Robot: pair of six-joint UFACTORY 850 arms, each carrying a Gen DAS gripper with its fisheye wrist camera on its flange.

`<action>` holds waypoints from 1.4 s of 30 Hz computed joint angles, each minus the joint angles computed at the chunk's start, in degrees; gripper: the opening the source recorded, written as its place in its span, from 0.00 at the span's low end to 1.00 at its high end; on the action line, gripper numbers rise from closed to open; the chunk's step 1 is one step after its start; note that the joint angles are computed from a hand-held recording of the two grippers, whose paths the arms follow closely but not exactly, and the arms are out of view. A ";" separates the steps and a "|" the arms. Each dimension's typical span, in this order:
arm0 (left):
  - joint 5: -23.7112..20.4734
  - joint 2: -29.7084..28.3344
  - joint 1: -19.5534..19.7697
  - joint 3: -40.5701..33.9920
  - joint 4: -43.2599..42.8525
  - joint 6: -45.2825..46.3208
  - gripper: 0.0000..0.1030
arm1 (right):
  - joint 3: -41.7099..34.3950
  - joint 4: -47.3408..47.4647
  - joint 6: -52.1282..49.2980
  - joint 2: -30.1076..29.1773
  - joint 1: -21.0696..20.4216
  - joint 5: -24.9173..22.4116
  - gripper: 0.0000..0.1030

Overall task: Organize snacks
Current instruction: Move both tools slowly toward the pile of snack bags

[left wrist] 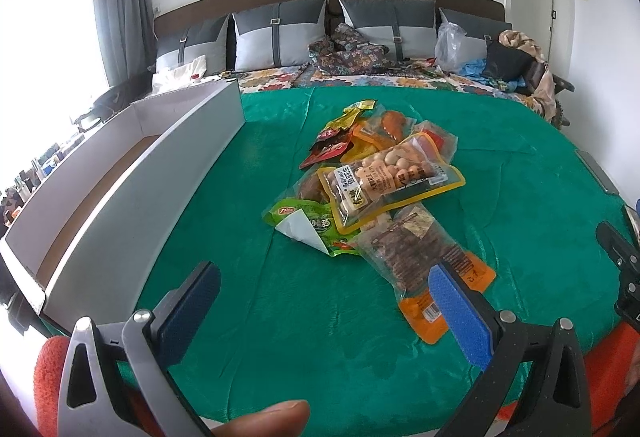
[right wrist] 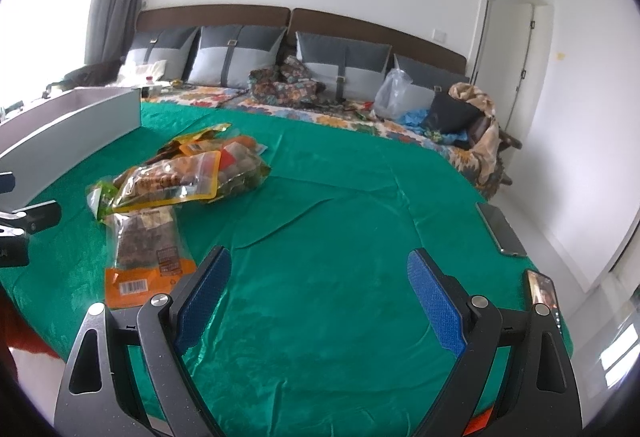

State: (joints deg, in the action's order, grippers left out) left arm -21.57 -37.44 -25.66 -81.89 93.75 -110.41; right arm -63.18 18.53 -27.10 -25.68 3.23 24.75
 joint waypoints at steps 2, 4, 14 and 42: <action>0.07 -0.23 0.09 -0.09 -0.28 0.35 1.00 | -0.10 0.14 -0.23 -0.10 0.01 -0.20 0.89; 0.27 -0.55 0.19 -0.19 -0.75 0.96 1.00 | -0.14 0.11 -0.25 -0.21 0.01 -0.22 0.89; 1.50 -3.57 1.38 -2.16 -10.18 10.06 1.00 | -1.06 0.64 -1.10 -1.11 -0.19 -1.81 0.89; 2.95 -10.44 4.68 -9.14 -38.56 36.76 1.00 | -2.31 1.01 -1.51 -2.06 -0.35 -4.33 0.89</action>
State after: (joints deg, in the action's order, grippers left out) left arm -18.62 -47.88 -20.98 -91.03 55.19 -73.65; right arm -65.48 19.54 -28.61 -27.74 2.88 20.42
